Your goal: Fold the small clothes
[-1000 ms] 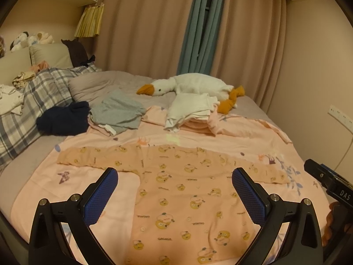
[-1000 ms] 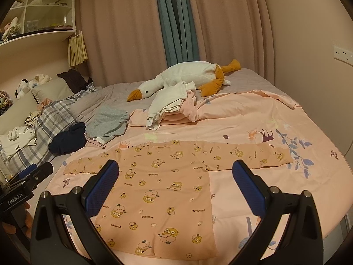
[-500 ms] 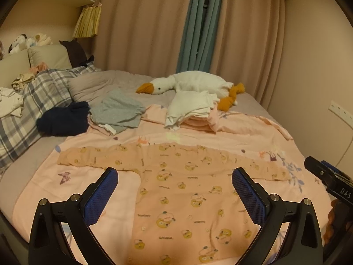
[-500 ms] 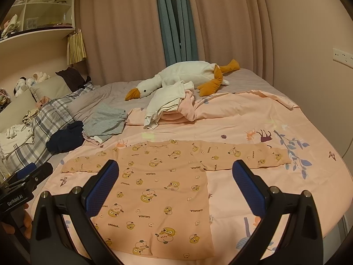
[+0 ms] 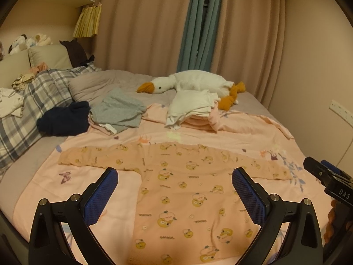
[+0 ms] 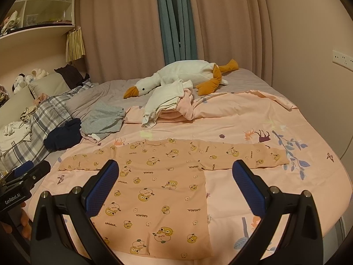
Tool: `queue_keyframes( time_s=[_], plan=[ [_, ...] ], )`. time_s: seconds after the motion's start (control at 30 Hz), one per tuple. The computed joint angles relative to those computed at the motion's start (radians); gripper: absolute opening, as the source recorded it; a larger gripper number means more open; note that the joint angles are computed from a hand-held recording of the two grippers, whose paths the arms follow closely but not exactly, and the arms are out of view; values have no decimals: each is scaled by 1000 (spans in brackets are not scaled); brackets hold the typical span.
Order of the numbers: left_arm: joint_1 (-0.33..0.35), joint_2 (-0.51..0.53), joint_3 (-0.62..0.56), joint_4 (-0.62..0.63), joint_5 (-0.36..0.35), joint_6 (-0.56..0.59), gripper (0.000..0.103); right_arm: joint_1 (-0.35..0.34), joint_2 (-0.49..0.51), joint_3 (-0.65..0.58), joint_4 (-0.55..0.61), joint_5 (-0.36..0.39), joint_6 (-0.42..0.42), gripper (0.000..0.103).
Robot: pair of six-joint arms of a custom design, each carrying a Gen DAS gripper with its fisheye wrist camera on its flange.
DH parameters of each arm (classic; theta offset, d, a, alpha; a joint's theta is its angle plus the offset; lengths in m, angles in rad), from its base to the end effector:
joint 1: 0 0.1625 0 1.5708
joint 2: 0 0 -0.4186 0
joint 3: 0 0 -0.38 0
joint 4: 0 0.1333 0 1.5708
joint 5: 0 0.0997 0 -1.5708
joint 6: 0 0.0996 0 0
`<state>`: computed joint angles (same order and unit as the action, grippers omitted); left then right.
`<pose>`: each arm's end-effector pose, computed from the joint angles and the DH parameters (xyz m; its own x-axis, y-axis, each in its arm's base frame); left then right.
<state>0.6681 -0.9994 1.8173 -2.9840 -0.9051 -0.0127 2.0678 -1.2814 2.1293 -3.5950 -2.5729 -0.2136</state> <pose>-0.3603 -0.5325 0.2284 -0.7673 0.3963 -0.5042 0.6403 0.5180 -0.5672 0.2621 -0.3796 0.3502 -0.7862 0.3457 0.5122 -0.3581 0.4207 -0.8336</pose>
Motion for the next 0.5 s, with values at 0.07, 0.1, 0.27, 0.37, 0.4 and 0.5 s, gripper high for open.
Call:
queue_keyframes(
  time_s=[0.07, 0.1, 0.27, 0.37, 0.4, 0.5],
  plan=[
    [0, -3, 3, -1, 1, 0, 102, 0, -1, 0, 3, 0, 2, 103],
    [0, -3, 2, 1, 2, 0, 102, 1, 0, -1, 5, -2, 4, 103],
    [0, -12, 9, 8, 4, -2, 102, -2, -1, 1, 4, -3, 3, 103],
    [0, -11, 8, 9, 5, -1, 102, -6, 1, 5, -21, 7, -5, 103],
    [0, -10, 7, 9, 4, -1, 102, -6, 0, 6, -19, 6, -4, 103],
    [0, -12, 7, 11, 5, -1, 102, -7, 1, 6, -25, 9, -5, 103]
  ],
)
